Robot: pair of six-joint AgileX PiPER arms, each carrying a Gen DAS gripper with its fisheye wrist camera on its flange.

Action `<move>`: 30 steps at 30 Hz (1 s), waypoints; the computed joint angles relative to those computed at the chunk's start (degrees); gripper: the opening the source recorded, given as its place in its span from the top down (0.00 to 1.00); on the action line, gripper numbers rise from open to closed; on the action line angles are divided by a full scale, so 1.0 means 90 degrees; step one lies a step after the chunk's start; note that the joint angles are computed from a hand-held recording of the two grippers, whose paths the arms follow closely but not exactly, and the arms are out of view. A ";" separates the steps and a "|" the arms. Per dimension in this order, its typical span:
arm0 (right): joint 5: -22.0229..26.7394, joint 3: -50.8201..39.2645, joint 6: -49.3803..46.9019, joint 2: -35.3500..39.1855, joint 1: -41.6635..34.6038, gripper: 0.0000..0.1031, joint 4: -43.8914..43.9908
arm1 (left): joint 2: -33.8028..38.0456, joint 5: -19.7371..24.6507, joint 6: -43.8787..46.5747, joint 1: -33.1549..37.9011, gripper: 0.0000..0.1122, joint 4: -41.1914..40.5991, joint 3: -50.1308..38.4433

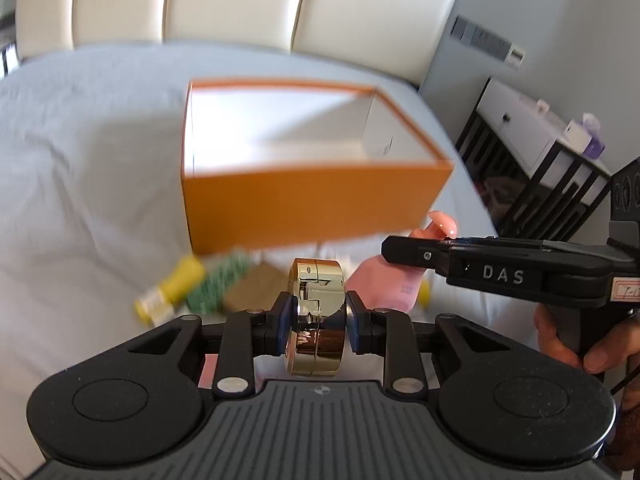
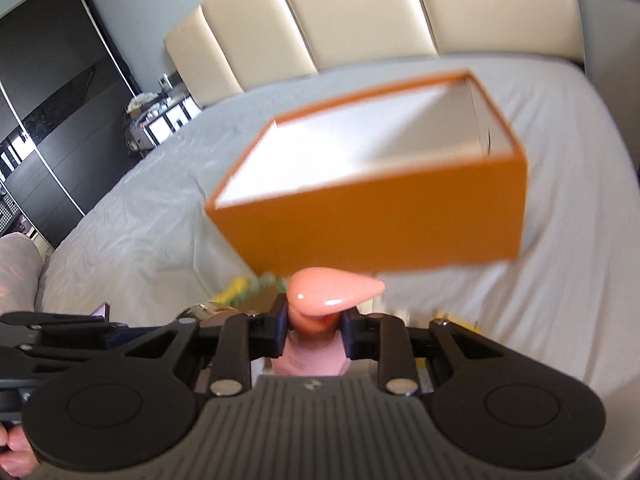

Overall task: Organize rigid objects
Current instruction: 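Carry the pink bottle and gold jar over the orange box with both tools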

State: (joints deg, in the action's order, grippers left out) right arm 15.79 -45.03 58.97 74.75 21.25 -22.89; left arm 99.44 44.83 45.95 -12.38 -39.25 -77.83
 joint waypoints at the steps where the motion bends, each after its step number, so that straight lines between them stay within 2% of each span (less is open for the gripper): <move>1: 0.0078 -0.0131 -0.0068 -0.0022 -0.0039 0.75 -0.0068 | 0.0017 0.0013 -0.0025 -0.0020 0.72 0.0006 -0.0188; 7: 0.0323 -0.1094 -0.0790 0.0145 -0.0504 0.75 -0.0079 | 0.0259 -0.0353 -0.0392 -0.0281 0.72 0.0226 -0.1187; 11: 0.0357 -0.1775 -0.1455 0.0439 -0.0948 0.75 0.0403 | 0.0856 -0.0267 -0.0799 -0.0368 0.72 0.0186 -0.2192; 13: 0.0414 -0.2087 -0.1345 0.0601 -0.1111 0.75 0.0300 | 0.1205 -0.0317 -0.1244 -0.0437 0.73 0.0335 -0.2699; 15: 0.0513 -0.2366 -0.0810 0.0840 -0.1217 0.75 -0.0215 | 0.1591 -0.0373 -0.1486 -0.0543 0.73 0.0510 -0.3193; 18: 0.0671 -0.2687 -0.0254 0.1250 -0.1347 0.75 -0.0770 | 0.2439 0.0150 -0.1910 -0.0592 0.73 0.0642 -0.4309; 23: 0.0825 -0.3044 -0.0348 0.1874 -0.1481 0.75 -0.0888 | 0.3644 0.0845 -0.2347 -0.0511 0.73 0.0599 -0.5656; 26: 0.0869 -0.3141 -0.0483 0.2226 -0.1490 0.75 -0.0791 | 0.4354 0.1524 -0.2685 -0.0398 0.73 0.0528 -0.6549; 30: 0.0914 -0.3340 -0.0819 0.2637 -0.1566 0.76 -0.0358 | 0.5215 0.2536 -0.3276 -0.0516 0.73 0.1194 -0.8018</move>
State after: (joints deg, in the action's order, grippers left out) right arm 24.02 -75.10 51.60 98.49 7.16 -26.12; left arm 146.38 67.65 16.46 -17.03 -28.50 -149.99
